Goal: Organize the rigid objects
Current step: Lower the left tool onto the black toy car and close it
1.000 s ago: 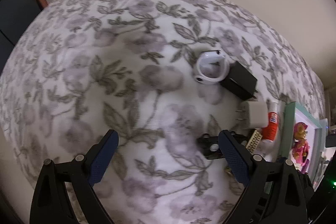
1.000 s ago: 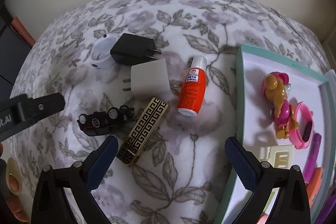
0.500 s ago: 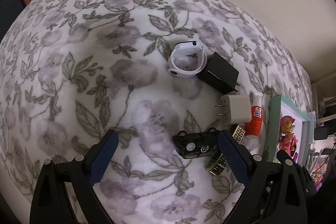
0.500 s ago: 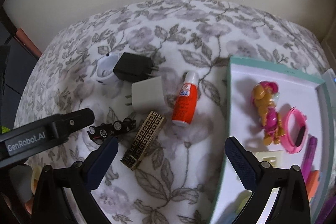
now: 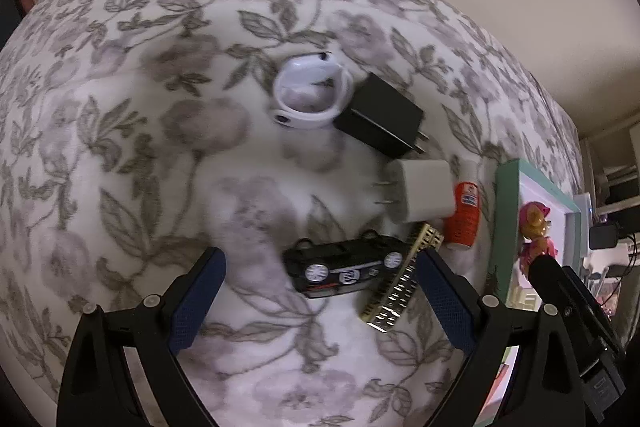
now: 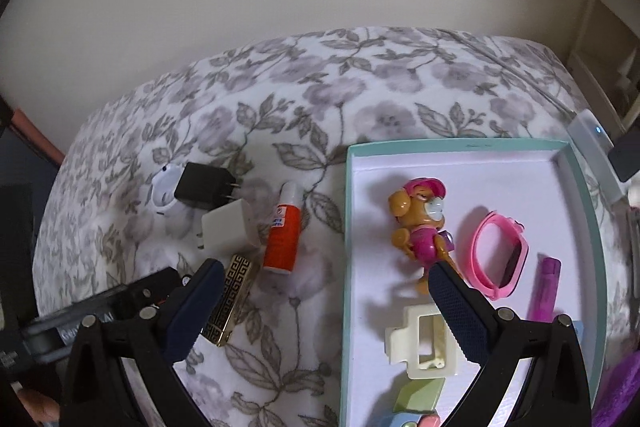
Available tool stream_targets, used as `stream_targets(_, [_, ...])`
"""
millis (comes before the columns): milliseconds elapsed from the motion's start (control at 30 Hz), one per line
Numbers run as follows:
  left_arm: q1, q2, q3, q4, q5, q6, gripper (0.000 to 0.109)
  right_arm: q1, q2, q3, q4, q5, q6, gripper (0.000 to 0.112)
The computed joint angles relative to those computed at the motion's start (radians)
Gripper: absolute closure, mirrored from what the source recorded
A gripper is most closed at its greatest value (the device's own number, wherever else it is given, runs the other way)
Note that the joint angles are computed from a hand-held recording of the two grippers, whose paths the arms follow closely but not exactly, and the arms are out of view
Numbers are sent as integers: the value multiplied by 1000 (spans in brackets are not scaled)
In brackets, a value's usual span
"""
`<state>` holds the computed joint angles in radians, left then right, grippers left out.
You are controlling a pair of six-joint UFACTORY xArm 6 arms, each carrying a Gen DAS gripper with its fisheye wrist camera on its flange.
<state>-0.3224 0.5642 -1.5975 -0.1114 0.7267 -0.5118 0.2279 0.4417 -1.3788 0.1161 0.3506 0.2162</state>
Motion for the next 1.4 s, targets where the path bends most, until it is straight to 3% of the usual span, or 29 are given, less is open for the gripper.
stream_targets(367, [-27,53,-64,43,31,-17,14,4,5,-3,16,-1,-9,9])
stream_targets(500, [-28,64,-78,49,35,-33,22,9,7,-5,10,-1,-12,9])
stream_targets(667, [-25,56,-65,49,26,-42,22,12,9,-5,12,-7,-11,9])
stream_targets(733, [-24,51,-58,51,23,-45,36,13,9,-6,17,-9,-16,10])
stream_targets(1400, [14,-1,35,-6,-36,-73,35,45,40,-37,119,0,-115,10])
